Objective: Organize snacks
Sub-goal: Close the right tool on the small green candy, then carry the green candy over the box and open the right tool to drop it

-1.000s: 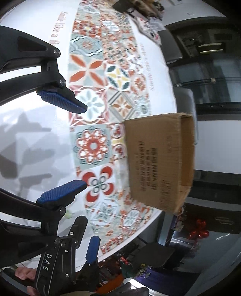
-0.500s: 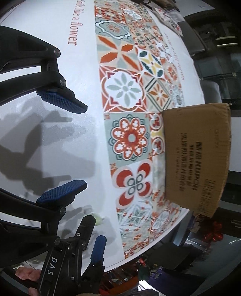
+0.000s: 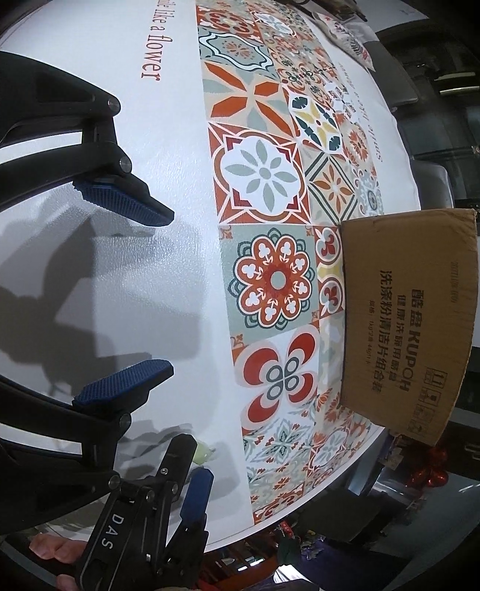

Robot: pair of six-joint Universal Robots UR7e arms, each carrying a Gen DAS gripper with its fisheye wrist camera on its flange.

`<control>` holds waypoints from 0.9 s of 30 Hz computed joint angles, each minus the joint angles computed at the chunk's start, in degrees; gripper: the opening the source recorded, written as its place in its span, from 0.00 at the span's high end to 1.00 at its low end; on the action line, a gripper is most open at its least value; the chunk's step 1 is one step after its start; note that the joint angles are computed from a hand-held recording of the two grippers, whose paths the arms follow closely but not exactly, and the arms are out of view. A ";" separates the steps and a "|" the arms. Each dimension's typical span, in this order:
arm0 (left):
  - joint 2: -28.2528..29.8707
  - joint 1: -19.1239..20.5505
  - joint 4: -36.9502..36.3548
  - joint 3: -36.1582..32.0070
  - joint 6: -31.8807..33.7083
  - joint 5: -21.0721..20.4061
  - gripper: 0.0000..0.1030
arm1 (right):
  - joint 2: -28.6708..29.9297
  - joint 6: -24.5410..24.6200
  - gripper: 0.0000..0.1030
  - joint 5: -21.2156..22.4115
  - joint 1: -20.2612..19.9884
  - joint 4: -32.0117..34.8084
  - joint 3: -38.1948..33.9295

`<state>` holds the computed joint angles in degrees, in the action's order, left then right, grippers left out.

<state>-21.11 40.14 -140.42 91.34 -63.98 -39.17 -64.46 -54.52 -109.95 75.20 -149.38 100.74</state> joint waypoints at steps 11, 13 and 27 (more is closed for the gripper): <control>0.10 0.55 -0.28 -0.05 -0.13 -0.54 0.28 | 0.91 -1.05 0.66 -0.63 0.13 -1.81 0.17; 0.12 0.57 -0.18 -0.10 -0.14 -0.62 0.28 | 0.96 -1.54 0.73 -0.69 0.12 -2.58 0.38; -0.33 -0.22 0.56 -0.17 -0.52 0.88 0.28 | -0.09 -1.09 0.73 1.34 -0.01 -1.09 0.60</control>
<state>-21.44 39.92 -139.85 91.17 -64.50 -38.30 -64.55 -55.61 -108.61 75.18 -150.47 101.34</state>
